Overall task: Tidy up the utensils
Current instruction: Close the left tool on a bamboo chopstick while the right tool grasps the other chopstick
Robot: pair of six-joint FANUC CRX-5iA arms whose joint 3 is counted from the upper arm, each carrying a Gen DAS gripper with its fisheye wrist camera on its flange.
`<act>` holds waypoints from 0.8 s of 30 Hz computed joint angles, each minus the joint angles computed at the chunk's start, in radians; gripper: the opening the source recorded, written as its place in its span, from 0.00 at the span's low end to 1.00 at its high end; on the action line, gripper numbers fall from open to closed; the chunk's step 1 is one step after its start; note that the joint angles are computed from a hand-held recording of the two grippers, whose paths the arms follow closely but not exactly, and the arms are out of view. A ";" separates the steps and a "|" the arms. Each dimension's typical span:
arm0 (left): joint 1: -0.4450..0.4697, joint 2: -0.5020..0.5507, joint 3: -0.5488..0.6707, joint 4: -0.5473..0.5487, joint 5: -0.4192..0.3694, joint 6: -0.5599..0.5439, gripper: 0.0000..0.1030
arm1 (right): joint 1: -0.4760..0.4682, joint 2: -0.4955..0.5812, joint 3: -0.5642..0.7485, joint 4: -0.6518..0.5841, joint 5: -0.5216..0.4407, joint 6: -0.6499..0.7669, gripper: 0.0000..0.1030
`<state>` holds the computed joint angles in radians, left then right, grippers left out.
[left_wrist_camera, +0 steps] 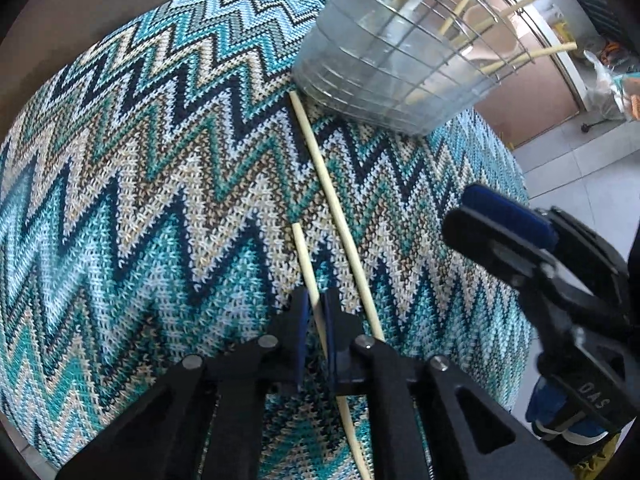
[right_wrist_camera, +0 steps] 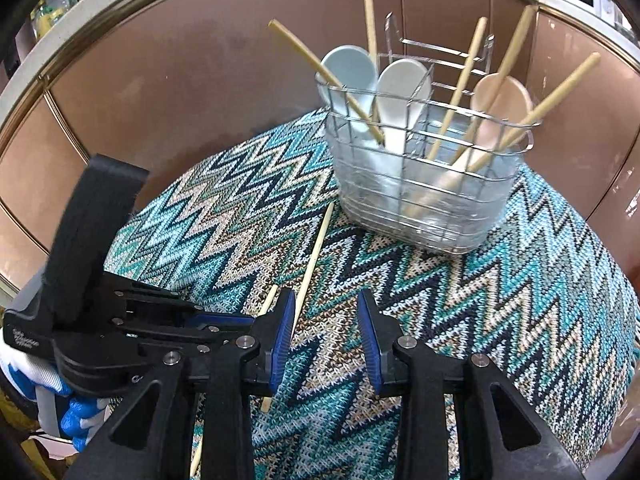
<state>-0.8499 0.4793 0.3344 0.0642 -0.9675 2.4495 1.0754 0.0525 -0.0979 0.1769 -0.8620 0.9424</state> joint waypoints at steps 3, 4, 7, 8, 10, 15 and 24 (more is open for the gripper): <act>0.000 -0.030 -0.054 -0.002 0.061 0.029 0.05 | -0.010 0.038 0.044 -0.037 -0.022 0.037 0.28; -0.001 -0.038 -0.066 -0.008 0.071 0.038 0.05 | -0.012 0.052 0.060 -0.044 -0.031 0.047 0.27; -0.002 -0.067 -0.097 -0.038 0.105 0.071 0.05 | -0.014 0.107 0.118 -0.053 -0.062 0.076 0.24; -0.001 -0.080 -0.111 -0.045 0.118 0.081 0.05 | -0.018 0.126 0.138 -0.061 -0.073 0.085 0.23; 0.000 -0.106 -0.140 -0.059 0.141 0.097 0.05 | -0.025 0.159 0.173 -0.078 -0.090 0.099 0.22; 0.015 -0.174 -0.206 -0.093 0.168 0.129 0.05 | -0.034 0.236 0.241 -0.099 -0.123 0.104 0.19; 0.011 -0.259 -0.268 -0.160 0.182 0.206 0.05 | -0.040 0.314 0.319 -0.112 -0.181 0.097 0.07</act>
<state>-0.8386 0.2204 0.0667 -0.0954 -0.7860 2.6551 1.0352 0.3666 0.2207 0.0651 -1.0428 1.0396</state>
